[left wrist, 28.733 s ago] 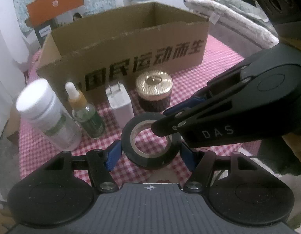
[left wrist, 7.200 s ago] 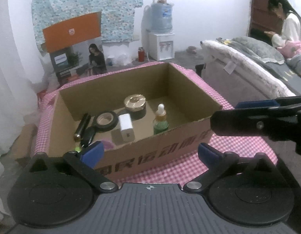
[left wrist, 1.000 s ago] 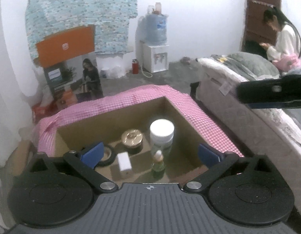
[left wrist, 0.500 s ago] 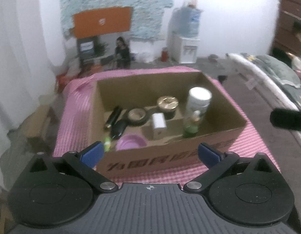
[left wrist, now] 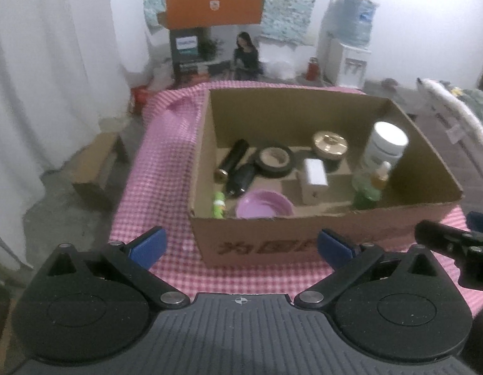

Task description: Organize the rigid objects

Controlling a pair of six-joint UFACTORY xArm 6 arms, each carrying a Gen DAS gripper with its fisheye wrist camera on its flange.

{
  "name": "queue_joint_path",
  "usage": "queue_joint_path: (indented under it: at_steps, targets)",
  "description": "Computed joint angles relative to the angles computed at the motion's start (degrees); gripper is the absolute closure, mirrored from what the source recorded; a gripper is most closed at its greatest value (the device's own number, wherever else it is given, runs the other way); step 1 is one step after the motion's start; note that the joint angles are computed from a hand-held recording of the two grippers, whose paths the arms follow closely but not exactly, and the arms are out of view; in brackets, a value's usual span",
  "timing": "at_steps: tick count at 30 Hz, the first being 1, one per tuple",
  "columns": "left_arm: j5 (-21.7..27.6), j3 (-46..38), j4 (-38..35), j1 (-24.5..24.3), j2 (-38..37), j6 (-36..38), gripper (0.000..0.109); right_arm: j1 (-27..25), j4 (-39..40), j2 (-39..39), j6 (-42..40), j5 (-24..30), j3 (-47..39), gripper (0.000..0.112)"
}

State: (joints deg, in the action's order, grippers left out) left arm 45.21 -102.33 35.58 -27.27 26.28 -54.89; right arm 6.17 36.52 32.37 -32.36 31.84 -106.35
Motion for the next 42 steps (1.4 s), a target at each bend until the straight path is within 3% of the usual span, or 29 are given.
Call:
queue_joint_path:
  at_steps: [7, 11, 17, 42]
  targets:
    - [0.6, -3.3, -1.8, 0.6, 2.1, 1.9, 0.006, 0.5, -5.8, 3.2, 4.4, 0.6, -4.2, 0.009]
    - [3.6, -5.0, 1.9, -0.3, 3.1, 0.2, 0.006, 1.0, -6.8, 3.4, 4.4, -0.2, -4.4, 0.009]
    - [4.2, -5.3, 1.7, -0.5, 3.0, 0.8, 0.006, 1.6, -8.8, 4.4, 5.3, 0.1, -5.9, 0.009]
    - [4.3, -4.2, -1.3, -0.3, 2.2, 1.0, 0.006, 1.7, -10.8, 4.9, 7.5, 0.9, -7.0, 0.009]
